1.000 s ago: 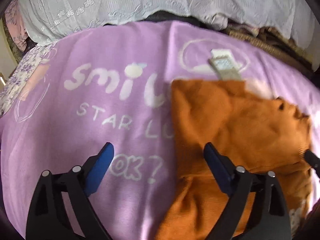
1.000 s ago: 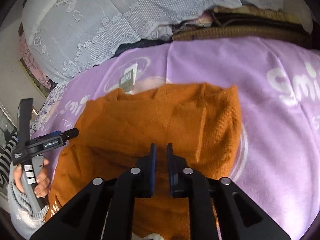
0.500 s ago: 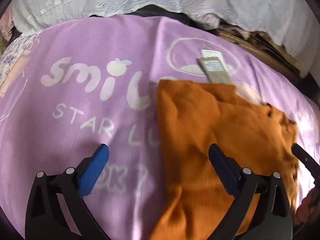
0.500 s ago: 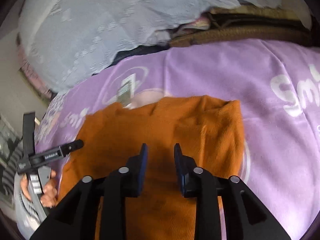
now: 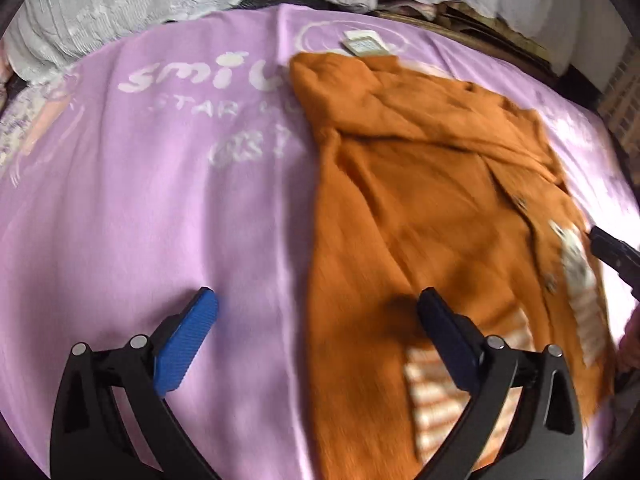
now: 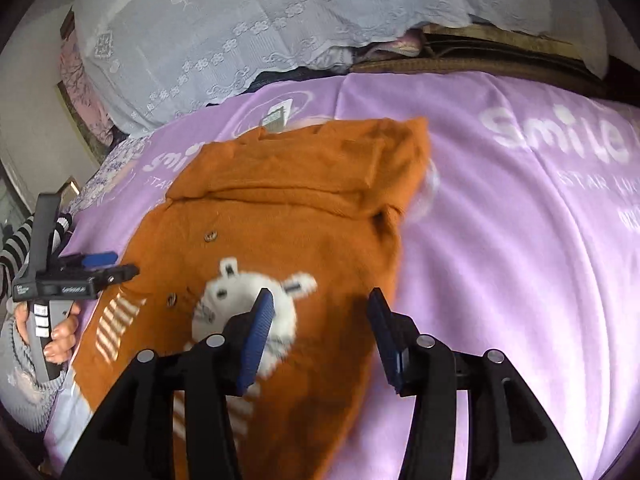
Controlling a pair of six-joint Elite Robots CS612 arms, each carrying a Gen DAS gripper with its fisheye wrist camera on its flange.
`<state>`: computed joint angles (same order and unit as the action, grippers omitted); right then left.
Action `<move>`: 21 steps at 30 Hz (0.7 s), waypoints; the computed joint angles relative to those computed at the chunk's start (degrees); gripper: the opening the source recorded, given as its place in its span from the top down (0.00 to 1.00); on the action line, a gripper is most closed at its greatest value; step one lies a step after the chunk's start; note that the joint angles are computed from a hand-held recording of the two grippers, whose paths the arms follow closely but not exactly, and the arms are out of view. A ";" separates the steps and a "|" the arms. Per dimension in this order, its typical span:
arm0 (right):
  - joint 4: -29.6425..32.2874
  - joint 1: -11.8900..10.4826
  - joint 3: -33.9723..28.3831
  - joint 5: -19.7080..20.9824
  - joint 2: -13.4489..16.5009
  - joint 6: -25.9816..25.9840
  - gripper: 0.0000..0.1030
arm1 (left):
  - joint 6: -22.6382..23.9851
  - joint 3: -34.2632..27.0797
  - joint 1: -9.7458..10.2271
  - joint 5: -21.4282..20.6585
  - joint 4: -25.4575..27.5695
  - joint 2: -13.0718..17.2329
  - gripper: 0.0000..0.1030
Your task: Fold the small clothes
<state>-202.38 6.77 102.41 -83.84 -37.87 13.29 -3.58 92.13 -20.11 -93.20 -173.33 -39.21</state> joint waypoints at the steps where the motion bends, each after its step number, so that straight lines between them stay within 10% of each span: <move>1: -1.34 -0.12 1.25 -0.30 -0.31 0.92 0.50 | -0.02 1.21 0.12 -1.29 -0.91 -0.44 0.05; 16: -7.44 -0.90 8.16 7.67 -0.53 5.96 0.44 | 0.06 8.27 0.79 -11.46 -6.80 -2.47 0.05; 21: -9.10 -1.81 9.41 13.99 -0.21 6.90 0.44 | 0.32 8.03 3.01 -23.38 -5.48 -2.02 0.05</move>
